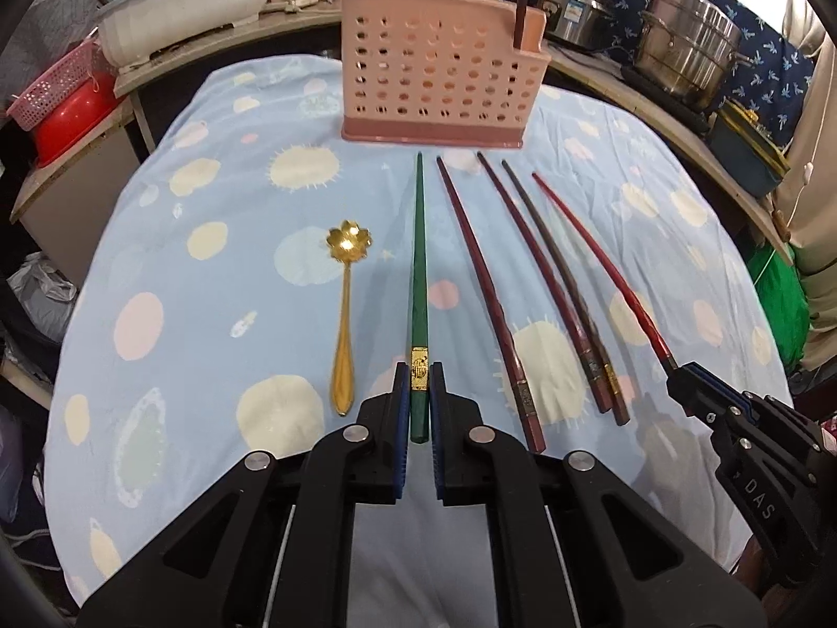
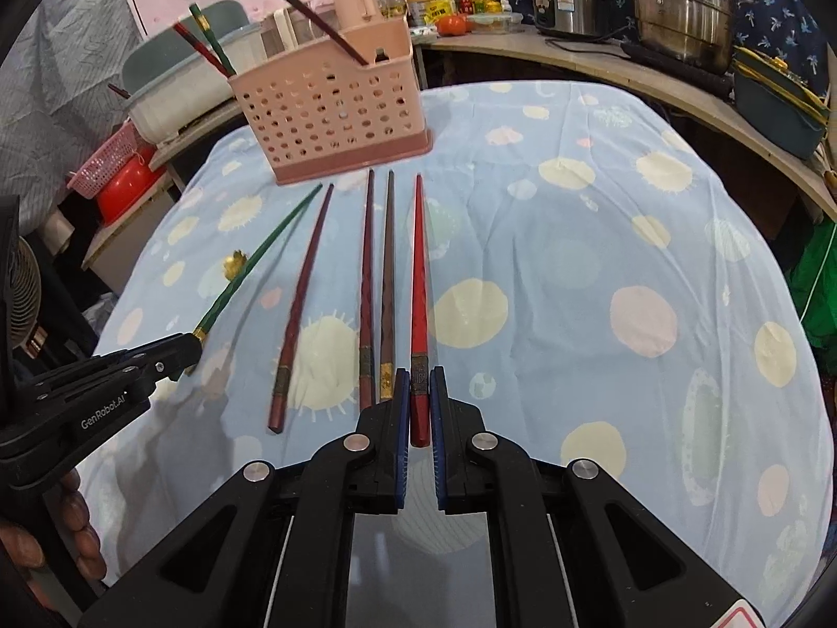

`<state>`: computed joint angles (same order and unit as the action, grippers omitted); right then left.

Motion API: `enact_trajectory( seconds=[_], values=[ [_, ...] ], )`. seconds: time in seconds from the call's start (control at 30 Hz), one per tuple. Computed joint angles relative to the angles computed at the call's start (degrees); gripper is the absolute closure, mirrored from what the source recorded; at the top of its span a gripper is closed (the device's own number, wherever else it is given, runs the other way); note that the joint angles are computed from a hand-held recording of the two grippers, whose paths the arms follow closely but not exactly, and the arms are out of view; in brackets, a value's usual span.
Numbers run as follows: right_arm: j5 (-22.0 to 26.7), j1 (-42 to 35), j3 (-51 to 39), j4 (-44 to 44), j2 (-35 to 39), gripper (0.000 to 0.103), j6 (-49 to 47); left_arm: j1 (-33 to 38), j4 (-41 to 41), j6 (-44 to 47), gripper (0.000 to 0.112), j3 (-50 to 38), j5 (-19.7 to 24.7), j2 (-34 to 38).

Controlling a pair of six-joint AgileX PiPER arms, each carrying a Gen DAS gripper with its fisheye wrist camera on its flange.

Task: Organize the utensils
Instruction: 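Lift both held chopsticks and carry them over the pink holder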

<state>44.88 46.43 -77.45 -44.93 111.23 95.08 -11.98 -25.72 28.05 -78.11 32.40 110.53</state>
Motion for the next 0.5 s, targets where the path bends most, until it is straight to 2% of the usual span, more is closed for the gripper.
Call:
enact_trajectory(
  seconds=[0.5],
  values=[
    [5.0,0.3,-4.0,-3.2,-5.9,0.096,-1.2,3.1,-3.3,1.9,0.105,-4.8,3.2,-5.9]
  ],
)
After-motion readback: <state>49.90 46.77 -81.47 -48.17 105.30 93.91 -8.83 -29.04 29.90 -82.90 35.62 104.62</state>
